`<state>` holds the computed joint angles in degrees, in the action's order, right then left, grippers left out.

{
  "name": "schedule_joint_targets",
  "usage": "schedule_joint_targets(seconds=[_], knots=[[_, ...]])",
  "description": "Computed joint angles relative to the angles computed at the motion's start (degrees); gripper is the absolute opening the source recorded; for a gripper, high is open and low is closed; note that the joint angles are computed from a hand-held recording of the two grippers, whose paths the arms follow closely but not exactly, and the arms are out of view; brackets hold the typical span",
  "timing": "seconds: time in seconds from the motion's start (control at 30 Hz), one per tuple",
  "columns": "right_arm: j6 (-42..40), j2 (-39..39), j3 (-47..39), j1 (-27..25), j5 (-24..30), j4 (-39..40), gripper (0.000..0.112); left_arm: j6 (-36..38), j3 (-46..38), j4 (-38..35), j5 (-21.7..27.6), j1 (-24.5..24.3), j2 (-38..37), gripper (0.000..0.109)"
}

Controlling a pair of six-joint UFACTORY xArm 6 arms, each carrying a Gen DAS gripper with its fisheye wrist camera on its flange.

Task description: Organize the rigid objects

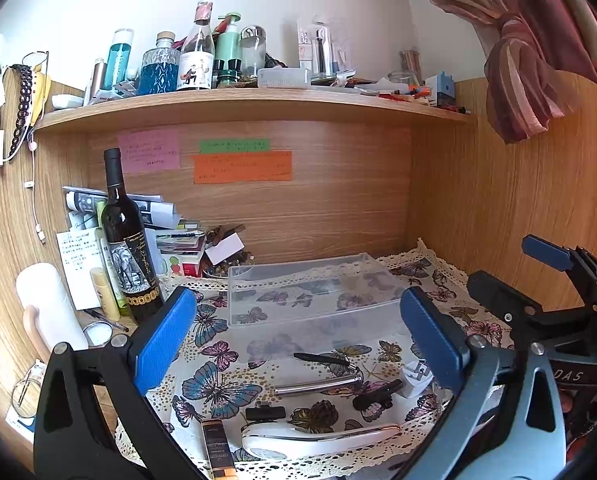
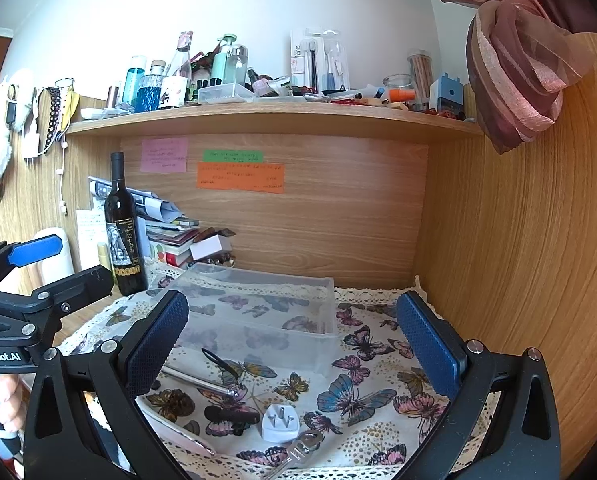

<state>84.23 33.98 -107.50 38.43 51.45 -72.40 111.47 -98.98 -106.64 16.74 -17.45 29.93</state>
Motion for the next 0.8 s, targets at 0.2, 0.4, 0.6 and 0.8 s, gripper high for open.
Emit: schedule_joint_targets(seconds=[0.2, 0.4, 0.6, 0.8], knots=[[0.10, -0.08, 0.06, -0.03, -0.10, -0.13, 0.103, 0.44, 0.09, -0.35, -0.05, -0.07, -0.08, 0.103], [0.30, -0.15, 0.08, -0.01, -0.13, -0.24, 0.103, 0.10, 0.47, -0.13, 0.19, -0.07, -0.26, 0.103], [1.46, -0.29, 0.42, 0.23, 0.03, -1.64, 0.103, -1.69, 0.58, 1.70, 1.15, 0.17, -0.14, 0.103], [1.52, -0.18, 0.55, -0.83, -2.49, 0.54, 0.103, -2.16, 0.78, 1.66, 2.56, 0.87, -0.11, 0.103]])
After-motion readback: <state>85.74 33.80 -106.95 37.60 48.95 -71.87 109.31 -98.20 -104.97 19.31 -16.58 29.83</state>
